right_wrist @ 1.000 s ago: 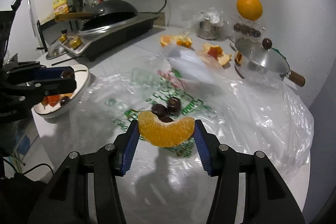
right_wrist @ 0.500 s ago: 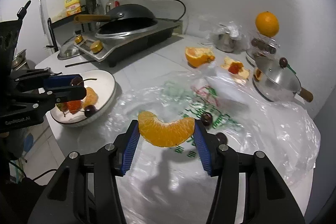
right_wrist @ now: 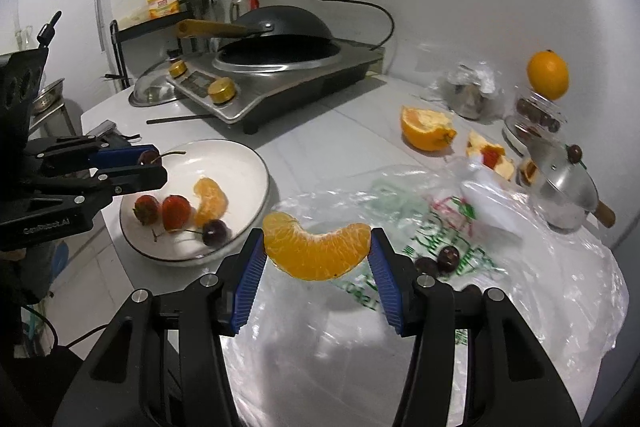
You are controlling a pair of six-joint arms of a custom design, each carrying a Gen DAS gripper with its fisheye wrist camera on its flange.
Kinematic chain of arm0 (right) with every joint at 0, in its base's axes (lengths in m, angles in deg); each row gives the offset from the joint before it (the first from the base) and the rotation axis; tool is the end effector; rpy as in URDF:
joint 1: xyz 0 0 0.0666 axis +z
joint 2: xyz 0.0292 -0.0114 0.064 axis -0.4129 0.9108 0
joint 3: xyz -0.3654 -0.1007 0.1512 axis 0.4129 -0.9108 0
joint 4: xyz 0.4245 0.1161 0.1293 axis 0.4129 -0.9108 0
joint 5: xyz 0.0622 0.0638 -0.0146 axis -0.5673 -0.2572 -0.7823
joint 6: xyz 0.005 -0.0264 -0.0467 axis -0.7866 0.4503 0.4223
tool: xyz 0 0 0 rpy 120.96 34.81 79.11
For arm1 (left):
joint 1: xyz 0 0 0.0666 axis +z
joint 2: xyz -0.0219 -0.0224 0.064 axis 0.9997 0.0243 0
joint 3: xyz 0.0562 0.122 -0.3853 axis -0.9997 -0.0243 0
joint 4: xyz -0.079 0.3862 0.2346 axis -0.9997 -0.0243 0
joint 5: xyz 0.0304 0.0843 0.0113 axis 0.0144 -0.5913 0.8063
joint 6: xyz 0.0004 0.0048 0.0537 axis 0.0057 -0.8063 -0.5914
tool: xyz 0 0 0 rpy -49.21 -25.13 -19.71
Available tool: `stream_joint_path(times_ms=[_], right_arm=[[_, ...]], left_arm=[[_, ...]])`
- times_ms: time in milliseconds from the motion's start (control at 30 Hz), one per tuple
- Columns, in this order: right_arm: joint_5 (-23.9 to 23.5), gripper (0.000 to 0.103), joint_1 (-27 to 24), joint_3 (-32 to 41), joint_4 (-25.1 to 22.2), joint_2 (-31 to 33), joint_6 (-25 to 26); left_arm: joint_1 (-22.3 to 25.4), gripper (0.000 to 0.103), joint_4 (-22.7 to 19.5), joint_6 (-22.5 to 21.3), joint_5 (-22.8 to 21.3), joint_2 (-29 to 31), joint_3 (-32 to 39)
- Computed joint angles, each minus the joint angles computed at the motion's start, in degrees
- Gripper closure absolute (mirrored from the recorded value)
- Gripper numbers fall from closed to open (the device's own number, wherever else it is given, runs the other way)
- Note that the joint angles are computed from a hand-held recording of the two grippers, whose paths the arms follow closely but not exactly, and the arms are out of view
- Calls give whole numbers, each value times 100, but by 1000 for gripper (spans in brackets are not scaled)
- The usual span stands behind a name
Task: Organize fruits
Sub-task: 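Carry the cherry and tangerine segment over the white plate with both tools, then open the left tool to drop the cherry while the right tool releases the tangerine segment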
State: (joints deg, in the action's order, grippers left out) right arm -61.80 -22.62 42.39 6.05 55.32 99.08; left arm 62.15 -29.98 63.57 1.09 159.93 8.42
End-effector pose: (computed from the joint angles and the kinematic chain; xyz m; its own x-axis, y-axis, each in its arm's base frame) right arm 0.4612 0.0228 0.4759 -0.6150 -0.3147 -0.7230 -0.4129 0.9097 -0.0447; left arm 0.4854 -0.2422 0.4455 -0.5915 0.1790 -0.7862 0.3902 0.9168 -0.0849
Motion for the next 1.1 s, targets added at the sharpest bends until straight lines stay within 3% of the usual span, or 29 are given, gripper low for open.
stream_joint_path(times_ms=[467, 1100], right_arm=[[224, 48, 555, 196, -69, 261, -30], [211, 48, 924, 580, -134, 950, -64]], left_arm=[[557, 75, 123, 69, 127, -251, -380], [1025, 75, 103, 37, 401, 24, -354]])
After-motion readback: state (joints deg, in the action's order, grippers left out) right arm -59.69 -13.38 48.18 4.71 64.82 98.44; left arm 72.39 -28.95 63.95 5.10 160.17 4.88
